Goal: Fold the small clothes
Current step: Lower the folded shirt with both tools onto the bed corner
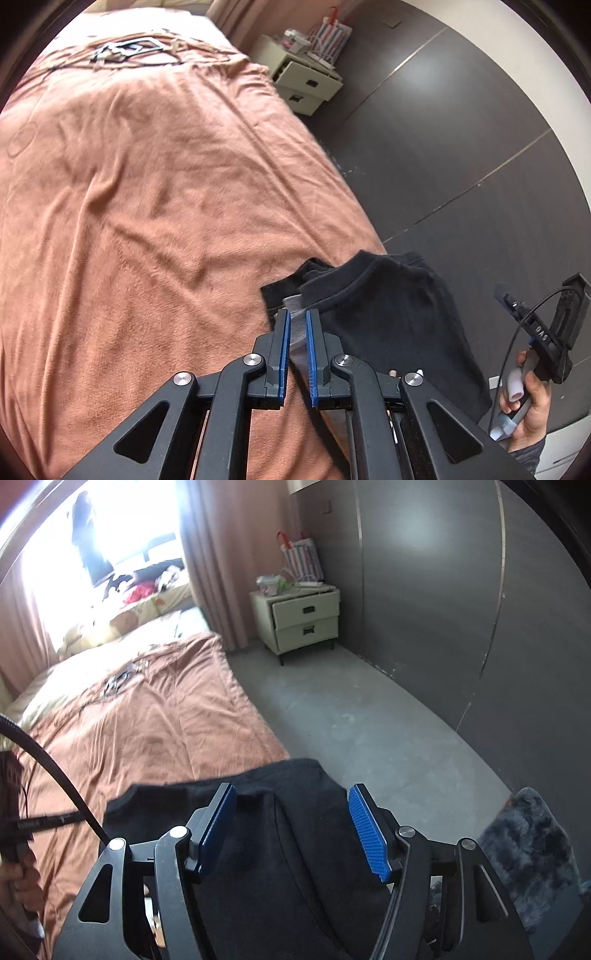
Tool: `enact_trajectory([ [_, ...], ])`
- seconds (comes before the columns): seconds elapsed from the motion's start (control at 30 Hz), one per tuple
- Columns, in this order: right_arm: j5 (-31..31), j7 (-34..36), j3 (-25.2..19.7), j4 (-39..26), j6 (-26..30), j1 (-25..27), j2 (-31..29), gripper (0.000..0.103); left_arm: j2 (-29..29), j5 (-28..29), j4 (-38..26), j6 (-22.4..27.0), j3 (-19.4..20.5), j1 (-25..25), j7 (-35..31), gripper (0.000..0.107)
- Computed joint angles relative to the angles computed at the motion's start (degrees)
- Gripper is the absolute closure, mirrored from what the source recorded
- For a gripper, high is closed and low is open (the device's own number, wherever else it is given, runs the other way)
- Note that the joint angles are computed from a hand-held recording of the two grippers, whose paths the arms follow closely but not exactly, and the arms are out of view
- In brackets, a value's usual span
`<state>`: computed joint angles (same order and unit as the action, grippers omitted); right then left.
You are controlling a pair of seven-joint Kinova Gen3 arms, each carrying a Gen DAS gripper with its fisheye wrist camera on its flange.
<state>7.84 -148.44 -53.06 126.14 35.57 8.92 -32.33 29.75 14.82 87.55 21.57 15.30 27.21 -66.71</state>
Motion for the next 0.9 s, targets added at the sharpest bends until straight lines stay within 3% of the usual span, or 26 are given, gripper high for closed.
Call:
enact_trajectory([
  [0.03,-1.0,2.0,0.1,-0.4,0.3,-1.0,1.3,0.043,0.0,0.0,0.0,-0.5,0.7,-0.2,-0.8,0.1],
  [0.1,-0.8,3.9,-1.4,-1.4,1.0,-0.2,6.2,0.071,0.6,-0.2,-0.9,-0.6,1.8,-0.1,-2.3,0.1],
  [0.2,5.0,1.4,-2.5,-2.7,2.7,-0.5,13.6,0.088,2.5,-1.0,-3.9,0.9,1.7,1.1,-3.7,0.1],
  [0.3,11.5,-5.2,-2.2,-2.7,2.8,-2.5,18.8,0.089,4.4,-2.8,-7.4,3.2,-0.3,3.6,-3.7,0.1],
  [0.43,19.8,-13.2,6.1,-2.1,3.1,-12.3,23.7,0.09,7.6,-5.0,-13.0,6.6,-2.2,5.5,-3.7,0.1],
  [0.5,24.5,-17.5,7.3,-1.9,2.1,-14.5,27.2,0.091,9.3,-5.6,-15.5,7.4,-2.4,5.8,-4.3,0.1],
  [0.73,39.5,-32.4,-5.1,-0.1,0.5,-5.2,34.8,0.093,14.5,-7.2,-22.9,11.6,-4.7,7.4,-2.3,0.1],
  [0.8,39.3,-32.0,-5.9,0.1,-0.6,-3.3,34.8,0.093,15.7,-8.3,-25.1,13.6,-5.7,8.4,-2.0,0.099],
  [0.9,33.7,-27.0,-4.9,-0.2,0.8,-2.5,30.9,0.093,14.7,-9.8,-25.0,14.5,-7.2,9.6,-0.4,0.098],
])
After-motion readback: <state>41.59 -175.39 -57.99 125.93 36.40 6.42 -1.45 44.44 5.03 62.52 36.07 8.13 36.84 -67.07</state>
